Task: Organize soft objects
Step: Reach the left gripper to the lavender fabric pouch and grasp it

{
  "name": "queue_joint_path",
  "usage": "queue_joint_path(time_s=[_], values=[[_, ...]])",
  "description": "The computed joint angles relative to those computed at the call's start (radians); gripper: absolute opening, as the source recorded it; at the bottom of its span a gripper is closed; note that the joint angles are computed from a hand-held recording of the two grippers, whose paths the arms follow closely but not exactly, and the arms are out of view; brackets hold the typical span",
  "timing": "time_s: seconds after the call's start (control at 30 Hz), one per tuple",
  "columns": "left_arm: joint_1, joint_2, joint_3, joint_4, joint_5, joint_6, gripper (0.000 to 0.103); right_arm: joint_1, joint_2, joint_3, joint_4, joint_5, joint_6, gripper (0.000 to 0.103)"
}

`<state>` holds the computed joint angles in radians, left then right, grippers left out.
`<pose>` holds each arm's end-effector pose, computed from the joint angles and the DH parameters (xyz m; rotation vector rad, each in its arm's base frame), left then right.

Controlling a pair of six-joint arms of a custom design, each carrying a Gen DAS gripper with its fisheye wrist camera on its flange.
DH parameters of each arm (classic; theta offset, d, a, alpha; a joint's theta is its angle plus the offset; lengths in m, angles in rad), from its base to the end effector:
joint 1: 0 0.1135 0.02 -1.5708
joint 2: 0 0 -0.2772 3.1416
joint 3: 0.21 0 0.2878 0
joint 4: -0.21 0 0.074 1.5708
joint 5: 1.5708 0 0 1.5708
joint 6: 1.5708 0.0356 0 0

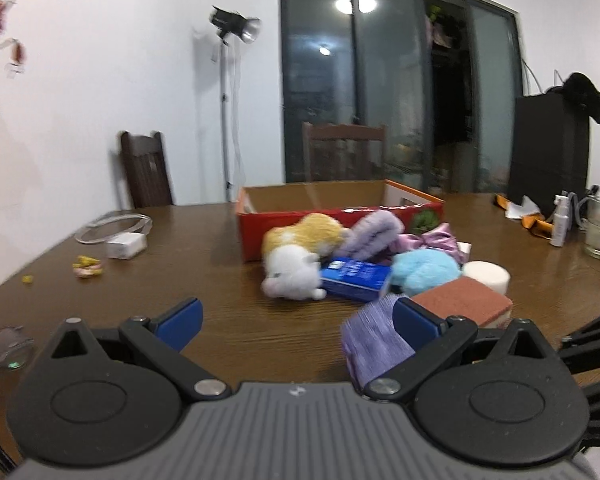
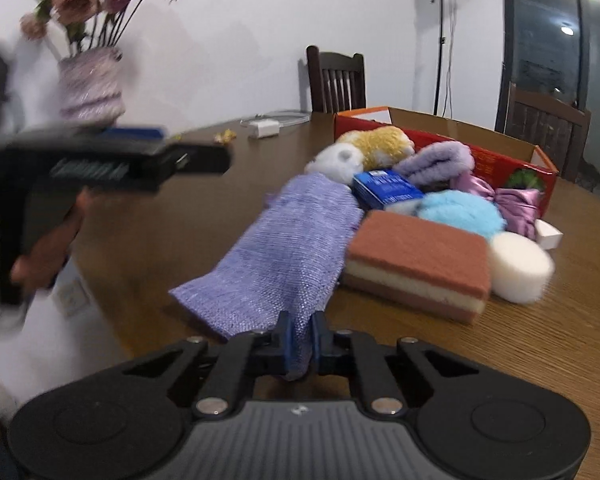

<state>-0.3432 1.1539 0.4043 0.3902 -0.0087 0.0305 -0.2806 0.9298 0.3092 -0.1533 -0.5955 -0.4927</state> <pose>0.2424 -0.0863 0.1805 0.3538 1.9027 -0.2004 0.1901 -0.0340 0.1485 -0.5115 2.1409 0.2739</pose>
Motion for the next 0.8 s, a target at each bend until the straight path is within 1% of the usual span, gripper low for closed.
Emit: queue_joint_path(time_s=[0.03,0.07,0.1,0.17,0.2,0.27,0.3,0.33,0.4,0.43,0.47,0.5,0.53,0.6,0.63,0.67,0.7,0.73,0.8], values=[[-0.001,0.020,0.020,-0.013,0.017,-0.009,0.103,-0.053,0.002,0.016,-0.051,-0.022,-0.072,0.012],[-0.001,0.050,0.049,-0.031,0.051,-0.023,0.103,-0.095,-0.004,0.024,-0.076,-0.028,-0.110,0.013],[-0.003,0.072,0.067,-0.043,0.079,-0.038,0.103,-0.135,-0.018,0.022,-0.066,-0.011,-0.124,0.015],[-0.018,0.129,0.107,-0.068,0.137,-0.078,0.102,-0.184,-0.047,0.005,-0.008,0.025,-0.118,0.019],[-0.023,0.153,0.118,-0.072,0.160,-0.089,0.098,-0.208,-0.054,0.001,0.013,0.023,-0.103,0.020],[-0.041,0.187,0.125,-0.079,0.191,-0.106,0.089,-0.259,-0.064,-0.003,0.027,-0.019,-0.074,0.024],[-0.044,0.191,0.121,-0.086,0.206,-0.112,0.077,-0.293,-0.073,-0.009,0.029,-0.058,-0.055,0.032],[-0.040,0.193,0.114,-0.088,0.230,-0.115,0.063,-0.325,-0.102,-0.022,0.019,-0.096,-0.023,0.043],[-0.020,0.193,0.094,-0.098,0.292,-0.150,0.048,-0.372,-0.144,-0.042,-0.021,-0.167,0.000,0.050],[-0.009,0.177,0.073,-0.094,0.316,-0.179,0.042,-0.398,-0.158,-0.048,-0.062,-0.220,-0.005,0.050],[-0.005,0.153,0.050,-0.090,0.329,-0.209,0.039,-0.407,-0.154,-0.047,-0.095,-0.254,-0.010,0.050],[-0.013,0.118,0.027,-0.098,0.321,-0.235,0.036,-0.411,-0.154,-0.050,-0.134,-0.285,-0.017,0.050],[-0.024,0.085,0.005,-0.104,0.315,-0.259,0.035,-0.406,-0.166,-0.061,-0.148,-0.293,-0.014,0.050],[-0.036,0.046,-0.029,-0.095,0.331,-0.292,0.035,-0.379,-0.206,-0.095,-0.136,-0.273,0.013,0.050],[-0.043,0.037,-0.040,-0.090,0.332,-0.298,0.038,-0.359,-0.231,-0.116,-0.111,-0.247,0.037,0.050],[-0.051,0.024,-0.051,-0.087,0.326,-0.291,0.042,-0.341,-0.263,-0.135,-0.098,-0.225,0.061,0.050],[-0.058,0.006,-0.065,-0.081,0.304,-0.279,0.056,-0.329,-0.270,-0.145,-0.076,-0.205,0.084,0.050],[-0.068,-0.020,-0.079,-0.079,0.261,-0.277,0.068,-0.330,-0.254,-0.143,-0.062,-0.200,0.097,0.050],[-0.082,-0.082,-0.116,-0.058,0.172,-0.269,0.072,-0.336,-0.220,-0.133,-0.034,-0.195,0.112,0.050]])
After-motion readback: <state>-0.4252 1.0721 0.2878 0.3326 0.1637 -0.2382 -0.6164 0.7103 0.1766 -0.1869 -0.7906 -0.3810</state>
